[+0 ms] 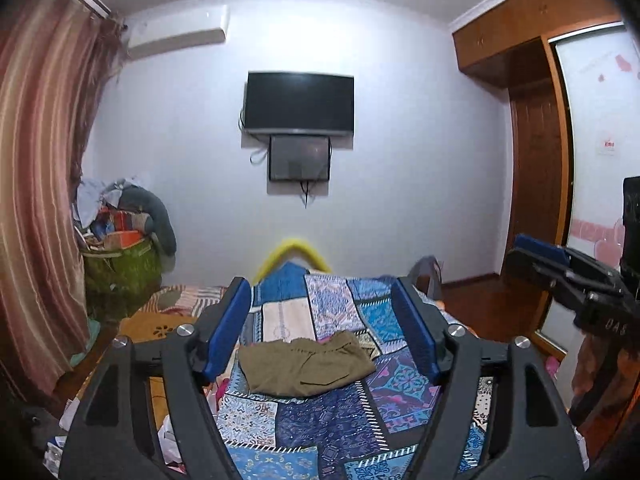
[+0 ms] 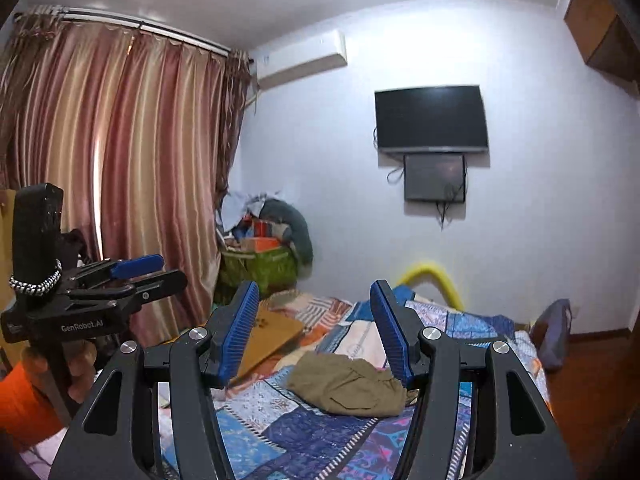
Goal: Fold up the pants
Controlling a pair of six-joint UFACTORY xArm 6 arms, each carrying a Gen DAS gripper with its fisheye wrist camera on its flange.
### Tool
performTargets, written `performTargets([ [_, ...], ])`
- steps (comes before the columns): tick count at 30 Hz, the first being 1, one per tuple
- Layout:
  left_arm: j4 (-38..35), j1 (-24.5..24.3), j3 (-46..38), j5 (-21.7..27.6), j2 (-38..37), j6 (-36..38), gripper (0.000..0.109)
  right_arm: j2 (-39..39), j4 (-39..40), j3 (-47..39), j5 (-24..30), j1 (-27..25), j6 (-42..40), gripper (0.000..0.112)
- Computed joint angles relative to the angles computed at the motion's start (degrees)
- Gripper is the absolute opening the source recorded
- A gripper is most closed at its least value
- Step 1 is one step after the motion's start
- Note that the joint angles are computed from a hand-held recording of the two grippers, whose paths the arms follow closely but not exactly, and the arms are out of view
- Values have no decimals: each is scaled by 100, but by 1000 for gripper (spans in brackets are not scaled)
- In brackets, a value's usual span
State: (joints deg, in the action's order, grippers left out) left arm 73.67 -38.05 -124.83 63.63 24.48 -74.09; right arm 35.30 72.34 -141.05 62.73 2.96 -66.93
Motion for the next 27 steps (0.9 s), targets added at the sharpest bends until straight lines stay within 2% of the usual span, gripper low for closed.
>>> performTargets([
  [2,322,-179,186,179,-79,-193,79,-447,145,721,-81,4,-350,54],
  [4,535,-306,359,309,-170,-340,85,-600,183,1011,-197,33,-517,54],
  [6,649,-392,525,318,-257,-472,91,-798,263,1333,-282,29,-619,60],
  [7,683,-418,592,307,-294,-520,92,-910,321,1497,-277,3,-631,69],
  [11,815,-535,735,355,-366,-668,103,-1042,347,1719,-247,-37,-592,75],
  [19,785,-580,976,382,-478,-925,103,-1476,527,2428,-637,-29,-844,101],
  [27,754,-534,1195,382,-603,-1141,103,-1631,584,2687,-746,-44,-814,103],
])
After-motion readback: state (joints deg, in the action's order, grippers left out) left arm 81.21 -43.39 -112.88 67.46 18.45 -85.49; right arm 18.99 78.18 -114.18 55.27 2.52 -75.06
